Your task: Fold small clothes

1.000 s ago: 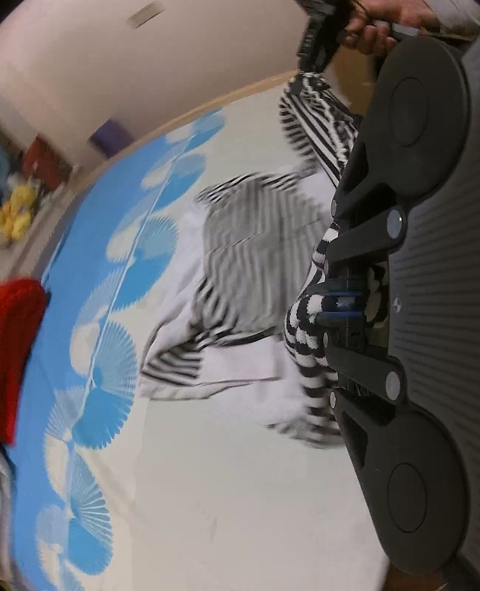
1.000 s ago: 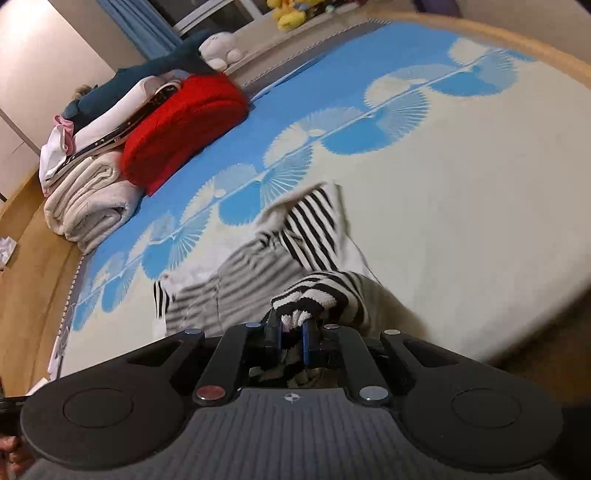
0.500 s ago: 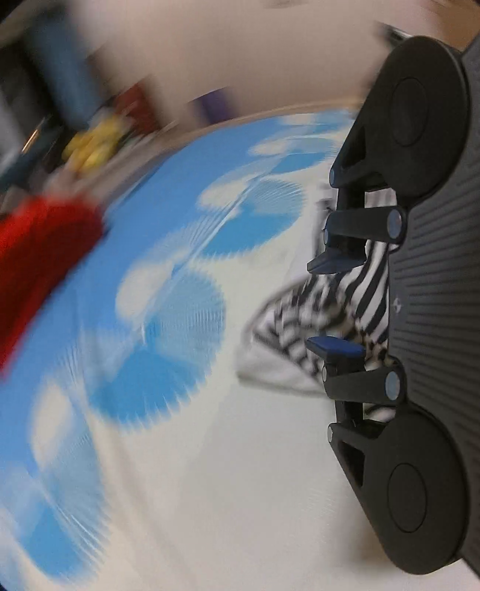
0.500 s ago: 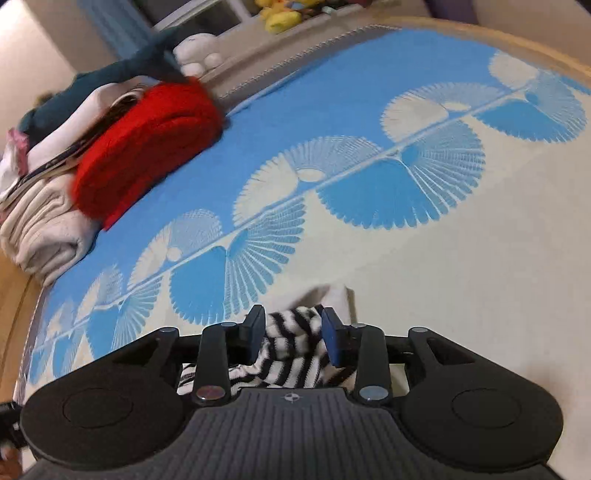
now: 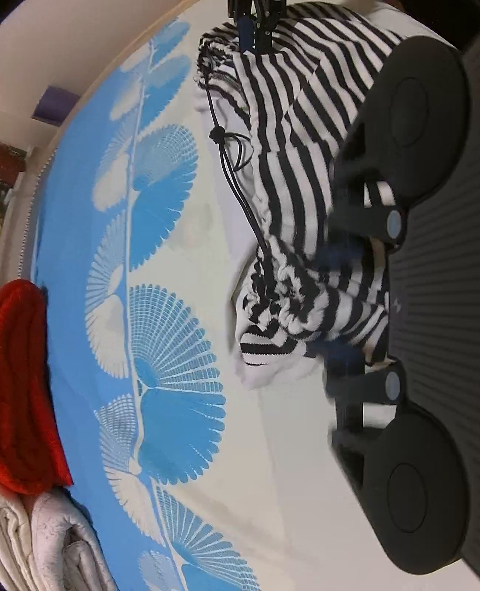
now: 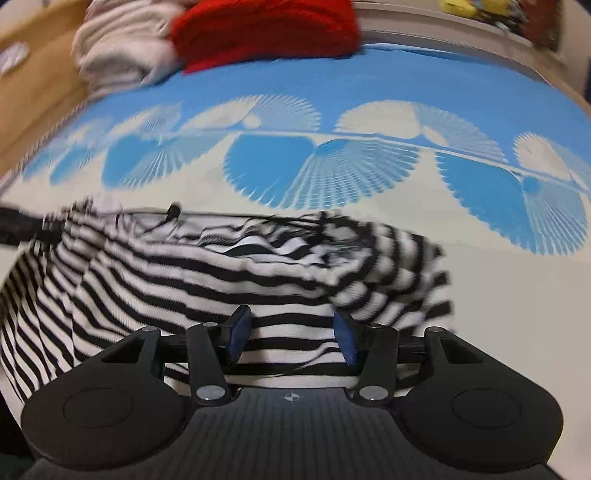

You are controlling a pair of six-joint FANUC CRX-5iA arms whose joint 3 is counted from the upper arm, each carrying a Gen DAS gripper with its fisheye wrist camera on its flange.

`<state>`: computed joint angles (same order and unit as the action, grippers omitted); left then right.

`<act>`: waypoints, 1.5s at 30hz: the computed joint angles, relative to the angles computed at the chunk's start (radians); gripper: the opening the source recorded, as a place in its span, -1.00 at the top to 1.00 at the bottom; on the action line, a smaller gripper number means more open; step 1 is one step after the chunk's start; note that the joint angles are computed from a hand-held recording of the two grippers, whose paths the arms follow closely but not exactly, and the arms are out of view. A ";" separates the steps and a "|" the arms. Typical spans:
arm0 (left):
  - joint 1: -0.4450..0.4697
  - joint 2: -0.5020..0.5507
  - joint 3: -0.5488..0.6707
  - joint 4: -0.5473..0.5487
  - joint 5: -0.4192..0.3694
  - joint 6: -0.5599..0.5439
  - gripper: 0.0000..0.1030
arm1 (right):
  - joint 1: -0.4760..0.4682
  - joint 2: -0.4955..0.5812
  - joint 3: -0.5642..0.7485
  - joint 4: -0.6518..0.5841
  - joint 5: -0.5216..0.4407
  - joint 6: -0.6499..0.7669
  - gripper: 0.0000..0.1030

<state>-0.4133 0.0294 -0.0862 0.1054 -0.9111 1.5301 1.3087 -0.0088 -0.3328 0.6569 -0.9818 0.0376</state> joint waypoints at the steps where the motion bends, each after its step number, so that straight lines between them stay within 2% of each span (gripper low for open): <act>1: 0.003 0.004 0.004 0.003 0.001 -0.003 0.61 | 0.003 0.012 0.014 -0.006 -0.006 0.027 0.01; 3: 0.007 -0.003 0.001 -0.007 0.032 0.001 0.68 | 0.006 0.038 0.047 -0.015 -0.038 0.091 0.42; 4: 0.013 -0.020 -0.010 -0.009 0.070 0.003 0.70 | 0.007 0.047 0.060 -0.006 -0.062 0.107 0.91; 5: 0.019 -0.043 -0.022 -0.009 0.100 0.012 0.71 | 0.006 0.041 0.058 0.015 -0.068 0.090 0.93; 7: 0.037 -0.078 -0.053 0.004 0.198 0.061 0.71 | 0.003 -0.004 0.002 0.138 -0.031 -0.040 0.97; 8: 0.042 -0.091 -0.063 -0.002 0.248 0.104 0.72 | -0.005 -0.024 -0.034 0.235 -0.013 -0.138 0.97; 10: 0.023 -0.085 -0.035 -0.102 0.299 0.231 0.72 | -0.024 -0.031 -0.074 0.383 -0.019 -0.290 0.97; 11: 0.010 -0.069 -0.009 -0.154 0.294 0.279 0.71 | -0.034 -0.017 -0.072 0.425 -0.034 -0.328 0.97; 13: -0.020 -0.018 0.060 -0.248 0.238 0.355 0.70 | -0.057 0.026 -0.049 0.454 -0.055 -0.346 0.97; 14: -0.022 0.019 0.092 -0.248 0.194 0.358 0.68 | -0.067 0.046 -0.029 0.428 -0.051 -0.324 0.96; 15: -0.010 0.060 0.112 -0.197 0.150 0.324 0.64 | -0.079 0.070 0.000 0.371 -0.046 -0.279 0.95; 16: 0.007 0.091 0.119 -0.128 0.115 0.271 0.59 | -0.092 0.100 0.045 0.274 -0.047 -0.204 0.91; 17: 0.017 0.134 0.148 -0.088 0.047 0.237 0.56 | -0.105 0.131 0.093 0.169 -0.055 -0.122 0.87; 18: 0.016 0.158 0.176 -0.100 -0.003 0.242 0.54 | -0.113 0.153 0.124 0.109 -0.062 -0.069 0.86; 19: 0.020 0.160 0.183 -0.103 -0.017 0.241 0.41 | -0.118 0.161 0.137 0.077 -0.065 -0.037 0.81; 20: 0.037 0.144 0.164 -0.070 -0.001 0.220 0.16 | -0.117 0.152 0.128 0.092 -0.058 -0.046 0.70; 21: 0.064 0.116 0.123 -0.011 0.040 0.186 0.00 | -0.115 0.126 0.099 0.134 -0.044 -0.084 0.61; 22: 0.085 0.093 0.091 0.033 0.069 0.164 -0.29 | -0.112 0.092 0.056 0.196 -0.029 -0.143 0.33; 23: 0.106 0.070 0.057 0.074 0.095 0.151 -0.35 | -0.108 0.054 0.004 0.265 -0.018 -0.215 0.02; 24: 0.125 0.058 0.037 0.109 0.103 0.143 -0.35 | -0.107 0.015 -0.049 0.328 -0.017 -0.290 -0.07; 26: 0.150 0.058 0.023 0.154 0.084 0.142 -0.34 | -0.108 -0.030 -0.103 0.332 -0.040 -0.366 -0.09; 28: 0.156 0.071 0.023 0.175 0.057 0.122 -0.33 | -0.121 -0.049 -0.112 0.225 -0.044 -0.386 -0.09; 30: 0.144 0.082 0.031 0.166 0.047 0.106 -0.32 | -0.143 -0.058 -0.120 0.149 0.006 -0.353 -0.08; 31: 0.137 0.089 0.035 0.155 0.048 0.105 -0.24 | -0.150 -0.058 -0.125 0.141 0.025 -0.344 -0.07; 32: 0.131 0.099 0.037 0.150 0.056 0.104 -0.01 | -0.155 -0.050 -0.121 0.131 0.030 -0.328 -0.02; 33: 0.129 0.103 0.036 0.149 0.060 0.102 0.15 | -0.158 -0.035 -0.105 0.115 0.029 -0.302 0.11; 34: 0.126 0.107 0.035 0.149 0.065 0.100 0.51 | -0.162 -0.030 -0.102 0.111 0.039 -0.287 0.75; 35: 0.125 0.109 0.031 0.153 0.077 0.094 0.84 | -0.160 -0.034 -0.102 0.111 0.056 -0.281 0.99; 37: 0.113 0.088 0.028 0.101 0.132 0.137 0.89 | -0.151 -0.045 -0.127 0.202 0.076 -0.330 0.99; 38: 0.107 0.072 0.023 0.066 0.172 0.169 0.90 | -0.147 -0.044 -0.135 0.271 0.052 -0.367 1.00; 40: 0.106 0.048 0.000 0.062 0.236 0.184 0.90 | -0.133 -0.039 -0.149 0.391 -0.075 -0.518 1.00; 41: 0.100 0.052 0.008 0.046 0.235 0.199 0.89 | -0.131 -0.039 -0.155 0.405 -0.117 -0.583 1.00; 42: 0.089 0.070 0.038 0.012 0.197 0.212 0.89 | -0.128 -0.032 -0.147 0.385 -0.148 -0.595 1.00; 43: 0.072 0.095 0.085 -0.036 0.136 0.227 0.86 | -0.135 -0.019 -0.132 0.341 -0.136 -0.556 0.99; 44: 0.064 0.118 0.119 -0.049 0.077 0.215 0.66 | -0.143 -0.007 -0.111 0.285 -0.105 -0.483 0.99; 45: 0.067 0.130 0.127 -0.022 0.041 0.174 0.59 | -0.150 0.015 -0.069 0.191 -0.084 -0.369 0.98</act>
<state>-0.3461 0.1596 0.0413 0.0831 -0.8704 1.7042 1.1585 0.0066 -0.4021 0.8480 -1.0660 -0.3315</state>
